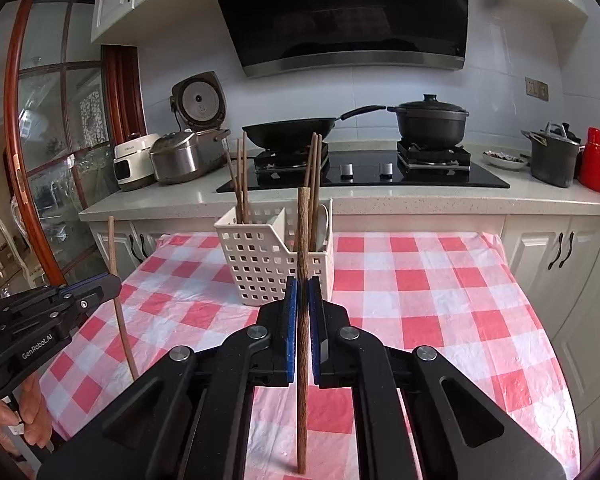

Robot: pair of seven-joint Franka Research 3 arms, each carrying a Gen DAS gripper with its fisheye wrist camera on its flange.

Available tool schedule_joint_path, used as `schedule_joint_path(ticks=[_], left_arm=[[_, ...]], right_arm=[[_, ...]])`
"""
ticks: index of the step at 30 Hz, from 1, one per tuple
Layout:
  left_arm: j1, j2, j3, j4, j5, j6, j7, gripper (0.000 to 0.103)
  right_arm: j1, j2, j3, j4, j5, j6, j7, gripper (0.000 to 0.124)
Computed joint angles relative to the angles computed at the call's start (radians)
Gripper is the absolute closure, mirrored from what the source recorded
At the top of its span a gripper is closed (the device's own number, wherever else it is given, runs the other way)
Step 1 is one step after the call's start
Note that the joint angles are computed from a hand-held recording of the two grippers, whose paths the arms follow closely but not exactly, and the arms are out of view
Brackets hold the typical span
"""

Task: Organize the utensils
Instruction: 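Lift both held chopsticks upright and carry them over the white basket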

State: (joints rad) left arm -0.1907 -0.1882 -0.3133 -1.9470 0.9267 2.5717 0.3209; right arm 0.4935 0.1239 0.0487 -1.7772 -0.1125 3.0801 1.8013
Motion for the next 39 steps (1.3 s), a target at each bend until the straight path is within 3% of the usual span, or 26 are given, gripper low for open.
schedule_joint_path(ticks=[4,12,39], left_arm=[[-0.003,-0.004,-0.006,0.002,0.01,-0.002,-0.004,0.097],[0.006,-0.003,-0.027,0.023,0.112,-0.039,-0.063,0.097],[-0.019,0.028,-0.006,0.082,0.088,-0.024,0.025,0.097]], right_arm=[[0.018,-0.016,-0.02,-0.017,-0.045,0.029,0.041,0.118],[-0.002,-0.022,0.008,-0.031,-0.002,0.04,-0.006,0.118],[0.015,-0.001,-0.002,0.005,0.033,0.061,-0.059,0.118]])
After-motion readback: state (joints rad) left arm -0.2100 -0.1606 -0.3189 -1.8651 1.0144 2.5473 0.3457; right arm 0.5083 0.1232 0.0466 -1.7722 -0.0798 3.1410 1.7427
